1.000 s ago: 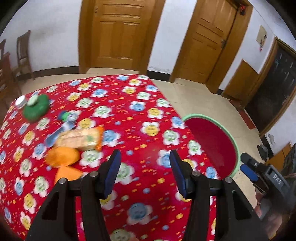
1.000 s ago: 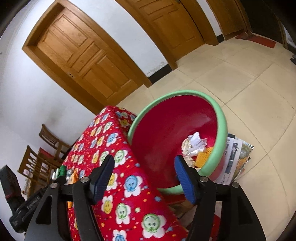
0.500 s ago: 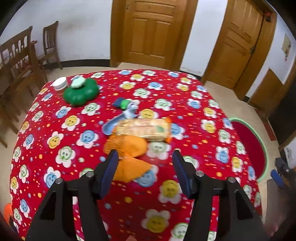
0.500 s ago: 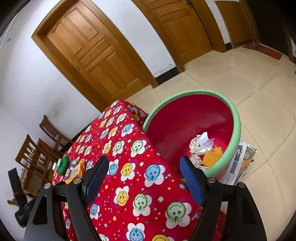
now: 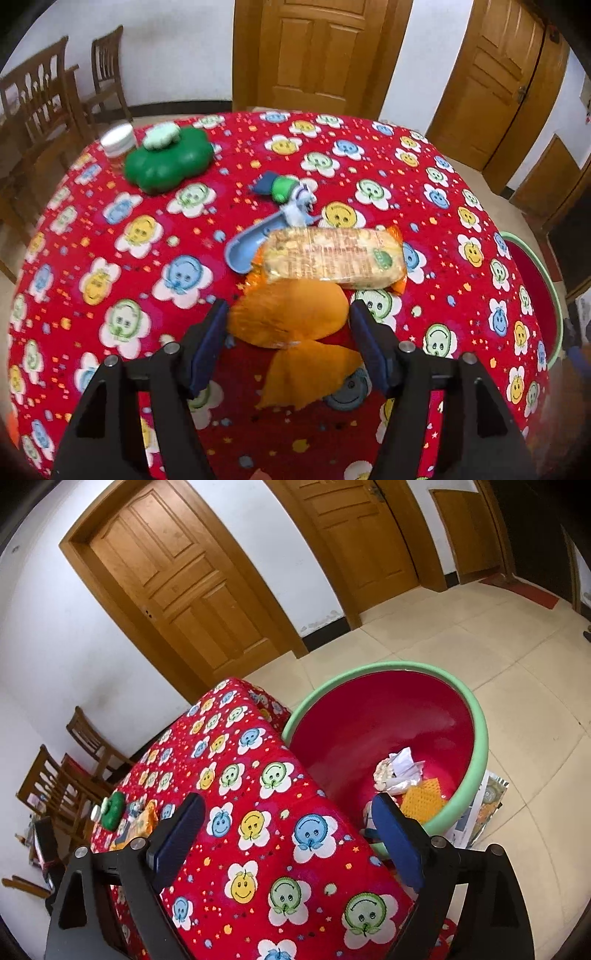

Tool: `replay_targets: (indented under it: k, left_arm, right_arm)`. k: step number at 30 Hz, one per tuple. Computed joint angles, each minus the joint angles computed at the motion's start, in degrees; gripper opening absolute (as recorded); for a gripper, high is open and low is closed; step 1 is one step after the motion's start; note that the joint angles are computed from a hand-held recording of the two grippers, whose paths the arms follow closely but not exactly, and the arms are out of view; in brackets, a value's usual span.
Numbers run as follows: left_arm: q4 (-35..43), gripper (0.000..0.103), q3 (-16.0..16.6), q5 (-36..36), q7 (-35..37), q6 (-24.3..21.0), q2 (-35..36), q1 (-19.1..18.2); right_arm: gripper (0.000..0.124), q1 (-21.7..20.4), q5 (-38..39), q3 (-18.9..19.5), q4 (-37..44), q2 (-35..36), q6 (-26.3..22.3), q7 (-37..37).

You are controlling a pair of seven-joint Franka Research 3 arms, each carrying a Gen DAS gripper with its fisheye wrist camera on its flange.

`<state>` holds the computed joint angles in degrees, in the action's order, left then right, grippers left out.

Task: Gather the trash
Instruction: 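Move both tools back to the table and grasp the orange bag with the left tool, then grasp the snack packet with the right tool while the left tool holds the orange bag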

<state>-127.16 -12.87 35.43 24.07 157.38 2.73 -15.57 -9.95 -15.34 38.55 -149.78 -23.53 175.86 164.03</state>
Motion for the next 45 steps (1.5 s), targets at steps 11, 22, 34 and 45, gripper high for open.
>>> replay_targets:
  k: [11,22,34,45]
  left_arm:
    - [-5.39,0.052,0.55,-2.07,-2.29,7.35,-3.5,1.7]
    - [-12.86,0.052,-1.72,2.86,-9.89,5.61,-13.87,6.54]
    - [-19.49,0.052,-2.24,0.0,-10.16,6.83,-20.27,9.75]
    - [-22.12,0.052,-3.27,-2.21,-9.23,6.49,-23.3,10.41]
  right_arm:
    - [0.092,0.71,-7.02,0.36,5.71,5.17,-3.21,1.69]
    - [0.092,9.48,-13.84,-4.4,17.04,18.34,-6.04,-1.11]
    - [0.092,20.52,-14.39,-9.4,34.94,35.14,-13.03,-15.98]
    - [0.092,31.4,-14.69,-20.65,52.78,47.54,-24.95,-21.54]
